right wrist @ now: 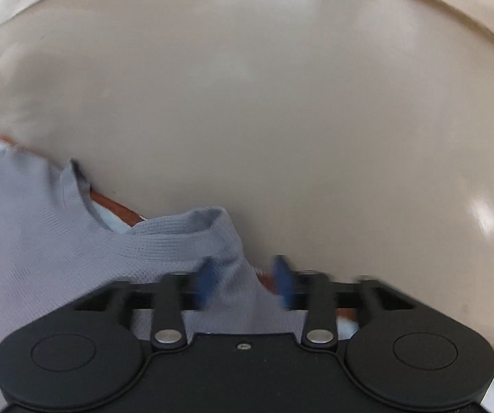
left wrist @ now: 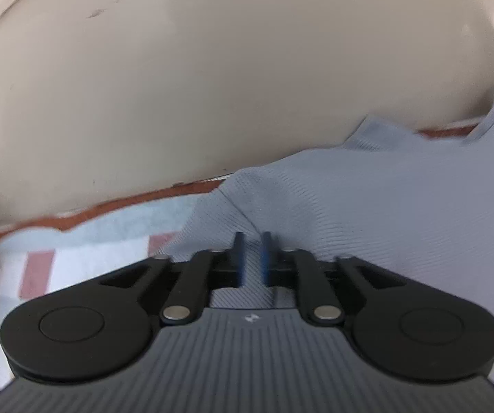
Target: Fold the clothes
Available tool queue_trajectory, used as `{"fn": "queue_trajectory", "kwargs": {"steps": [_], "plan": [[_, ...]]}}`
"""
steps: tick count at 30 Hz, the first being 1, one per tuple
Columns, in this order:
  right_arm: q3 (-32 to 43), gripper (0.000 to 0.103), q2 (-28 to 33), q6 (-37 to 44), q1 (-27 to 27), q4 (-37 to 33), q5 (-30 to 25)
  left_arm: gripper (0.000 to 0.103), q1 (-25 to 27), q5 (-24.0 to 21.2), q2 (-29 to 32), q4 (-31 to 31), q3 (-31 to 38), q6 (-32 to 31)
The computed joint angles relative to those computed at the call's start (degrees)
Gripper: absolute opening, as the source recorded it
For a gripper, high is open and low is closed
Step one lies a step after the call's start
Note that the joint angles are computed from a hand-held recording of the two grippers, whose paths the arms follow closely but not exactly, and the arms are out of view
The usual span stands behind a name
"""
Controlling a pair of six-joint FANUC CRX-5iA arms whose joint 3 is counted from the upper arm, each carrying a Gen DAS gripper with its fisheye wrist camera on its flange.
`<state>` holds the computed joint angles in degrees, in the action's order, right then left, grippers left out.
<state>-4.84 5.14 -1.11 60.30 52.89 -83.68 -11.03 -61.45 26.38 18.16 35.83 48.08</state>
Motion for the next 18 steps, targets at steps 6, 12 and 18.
{"fn": "queue_trajectory", "kwargs": {"steps": [6, 12, 18], "plan": [[-3.09, 0.069, -7.54, -15.91, 9.07, -6.18, -5.49, 0.050, 3.93, 0.98, -5.60, -0.78, -5.23, 3.08], [-2.92, 0.069, -11.89, -37.83, 19.67, -15.11, -16.89, 0.050, 9.27, -9.60, -4.17, -8.27, 1.10, 19.46], [1.30, 0.069, -12.19, -58.29, 29.32, -20.02, -29.62, 0.051, 15.47, -14.77, -2.03, 3.81, -0.86, 26.57]]}}
